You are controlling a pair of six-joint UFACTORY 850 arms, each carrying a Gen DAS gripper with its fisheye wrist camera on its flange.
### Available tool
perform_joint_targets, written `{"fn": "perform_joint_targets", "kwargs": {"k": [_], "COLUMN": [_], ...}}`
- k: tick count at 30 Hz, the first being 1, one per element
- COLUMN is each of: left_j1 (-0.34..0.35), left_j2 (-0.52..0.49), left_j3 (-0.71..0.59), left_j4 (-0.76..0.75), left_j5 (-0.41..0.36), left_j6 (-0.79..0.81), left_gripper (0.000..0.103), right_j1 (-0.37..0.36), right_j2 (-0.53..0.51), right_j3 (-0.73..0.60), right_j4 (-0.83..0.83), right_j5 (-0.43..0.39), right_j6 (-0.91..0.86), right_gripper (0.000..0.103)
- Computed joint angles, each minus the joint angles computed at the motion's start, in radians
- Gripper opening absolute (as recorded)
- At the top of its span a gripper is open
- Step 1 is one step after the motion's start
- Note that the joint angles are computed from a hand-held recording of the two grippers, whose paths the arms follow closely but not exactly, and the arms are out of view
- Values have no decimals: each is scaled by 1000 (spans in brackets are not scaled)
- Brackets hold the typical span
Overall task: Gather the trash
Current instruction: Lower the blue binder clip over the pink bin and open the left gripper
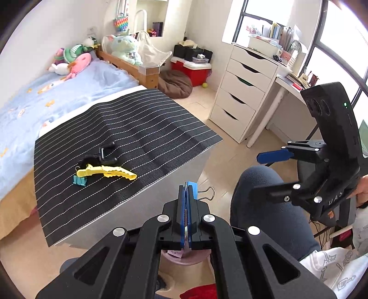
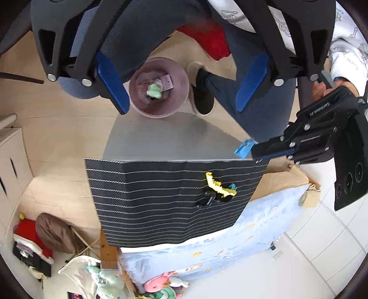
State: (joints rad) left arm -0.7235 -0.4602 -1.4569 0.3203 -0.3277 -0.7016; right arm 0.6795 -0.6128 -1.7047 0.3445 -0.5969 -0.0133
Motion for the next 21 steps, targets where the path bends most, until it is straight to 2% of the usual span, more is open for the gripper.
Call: {"fn": "perform_joint_targets", "kwargs": {"k": [6,18,21], "left_j1": [-2,-16,-19], "left_j2": [-2,-27,-38], "left_j3": [-3,-32,-47], "left_j4": [-28,-116,-152], "left_j5": [3,-5,-9], "left_j6": [34,164,214], "left_gripper": [1,1,1], "right_j1": [0,3,-5], "right_j2": [13,66,81], "right_j3": [3,35,53], "right_j4": [-70,-287,-297], "right_j5": [9,38,52], "right_j6": [52,249,269], "right_gripper": [100,100,100]}}
